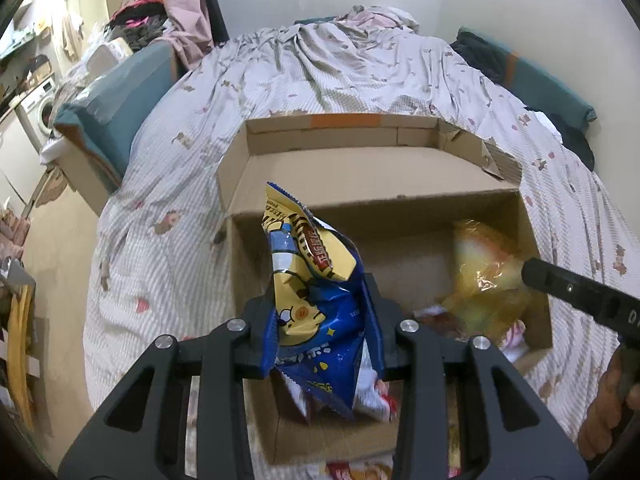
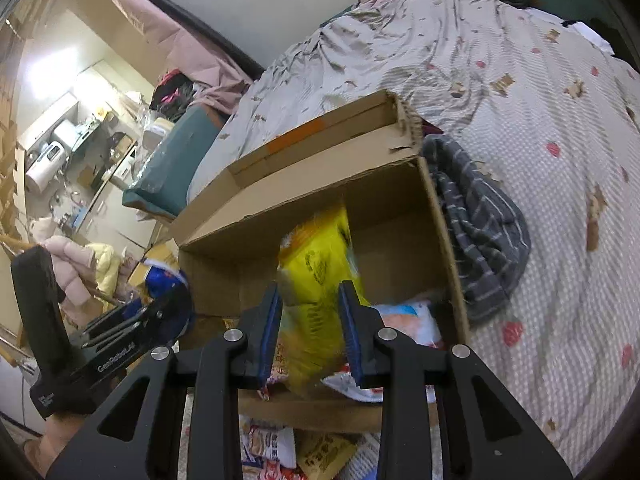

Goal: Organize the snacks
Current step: 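Carry both held packets over the box, then lower both packets into the box and open both grippers, then withdraw both grippers from the box toward the remaining snack pile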

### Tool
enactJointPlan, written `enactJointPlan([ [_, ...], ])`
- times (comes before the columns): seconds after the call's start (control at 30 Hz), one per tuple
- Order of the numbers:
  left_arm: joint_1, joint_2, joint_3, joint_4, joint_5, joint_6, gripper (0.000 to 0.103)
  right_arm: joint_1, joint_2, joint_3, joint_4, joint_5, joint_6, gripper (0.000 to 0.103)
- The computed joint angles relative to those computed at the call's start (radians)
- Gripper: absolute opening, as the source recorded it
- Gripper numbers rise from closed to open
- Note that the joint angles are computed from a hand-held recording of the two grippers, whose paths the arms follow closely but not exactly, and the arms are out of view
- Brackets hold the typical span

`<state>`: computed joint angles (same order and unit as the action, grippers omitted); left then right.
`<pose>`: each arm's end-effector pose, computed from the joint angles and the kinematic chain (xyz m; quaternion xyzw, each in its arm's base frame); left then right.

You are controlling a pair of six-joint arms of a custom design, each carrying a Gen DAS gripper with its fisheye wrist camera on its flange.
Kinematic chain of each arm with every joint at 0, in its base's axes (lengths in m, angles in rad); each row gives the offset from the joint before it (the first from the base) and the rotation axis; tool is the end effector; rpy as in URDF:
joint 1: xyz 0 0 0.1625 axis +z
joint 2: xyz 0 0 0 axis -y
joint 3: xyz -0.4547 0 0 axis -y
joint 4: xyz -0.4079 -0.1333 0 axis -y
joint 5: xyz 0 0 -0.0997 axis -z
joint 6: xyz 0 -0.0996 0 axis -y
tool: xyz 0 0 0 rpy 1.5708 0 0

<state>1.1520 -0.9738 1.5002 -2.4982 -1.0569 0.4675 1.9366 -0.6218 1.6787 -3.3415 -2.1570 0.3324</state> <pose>-0.1320 -0.7446 0.2927 0.3607 0.8779 -0.1865 0.2537 0.3233 -0.6255 0.0747 -0.0859 -0.8986 0.4069 0.1400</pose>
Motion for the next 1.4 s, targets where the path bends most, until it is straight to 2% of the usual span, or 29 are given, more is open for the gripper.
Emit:
enactJointPlan([
  [0.17,0.004,0.023,-0.003,-0.038,-0.006,0.035,0.032,-0.012,0.015,-0.022,0.014,0.004,-0.013,0.030],
  [0.33,0.006,0.025,0.003,-0.023,-0.013,0.037,0.032,-0.020,0.013,-0.017,0.010,0.018,-0.001,0.027],
  [0.63,0.016,0.021,-0.013,0.034,-0.024,0.005,0.032,-0.033,-0.022,0.046,-0.056,0.037,0.065,0.031],
  [0.73,0.019,0.025,-0.024,0.055,-0.028,-0.003,0.032,-0.038,-0.023,0.047,-0.034,0.047,0.097,0.032],
  [0.77,0.019,0.025,-0.027,0.063,-0.031,-0.009,0.032,-0.039,-0.023,0.043,-0.022,0.046,0.099,0.033],
  [0.8,0.019,0.025,-0.028,0.069,-0.032,-0.013,0.032,-0.039,-0.022,0.040,-0.012,0.051,0.100,0.042],
  [0.83,0.019,0.023,-0.027,0.073,-0.029,-0.013,0.032,-0.040,-0.020,0.037,-0.011,0.063,0.095,0.062],
  [0.87,0.018,0.023,-0.025,0.071,-0.025,-0.010,0.033,-0.039,-0.016,0.034,-0.016,0.064,0.089,0.067],
  [0.9,0.018,0.022,-0.021,0.065,-0.022,-0.004,0.033,-0.037,-0.012,0.030,-0.017,0.061,0.082,0.070],
  [0.97,0.017,0.021,-0.014,0.047,-0.019,0.009,0.033,-0.032,-0.007,0.020,0.000,0.060,0.063,0.070],
  [1.0,0.016,0.021,-0.013,0.042,-0.014,0.013,0.035,-0.030,-0.005,0.016,0.006,0.062,0.053,0.070],
  [1.07,0.018,0.018,-0.011,0.044,-0.016,0.006,0.055,-0.026,-0.003,0.010,0.014,0.059,0.041,0.070],
  [1.17,0.024,0.004,-0.009,0.055,-0.064,-0.012,0.077,-0.027,-0.005,0.012,0.014,0.059,0.041,0.070],
  [1.23,0.023,-0.005,0.000,0.040,-0.067,-0.010,0.083,-0.024,-0.005,0.011,0.016,0.054,0.042,0.070],
  [1.4,0.022,-0.027,0.009,0.036,-0.090,-0.013,0.083,-0.018,-0.010,0.017,0.002,0.048,0.044,0.070],
])
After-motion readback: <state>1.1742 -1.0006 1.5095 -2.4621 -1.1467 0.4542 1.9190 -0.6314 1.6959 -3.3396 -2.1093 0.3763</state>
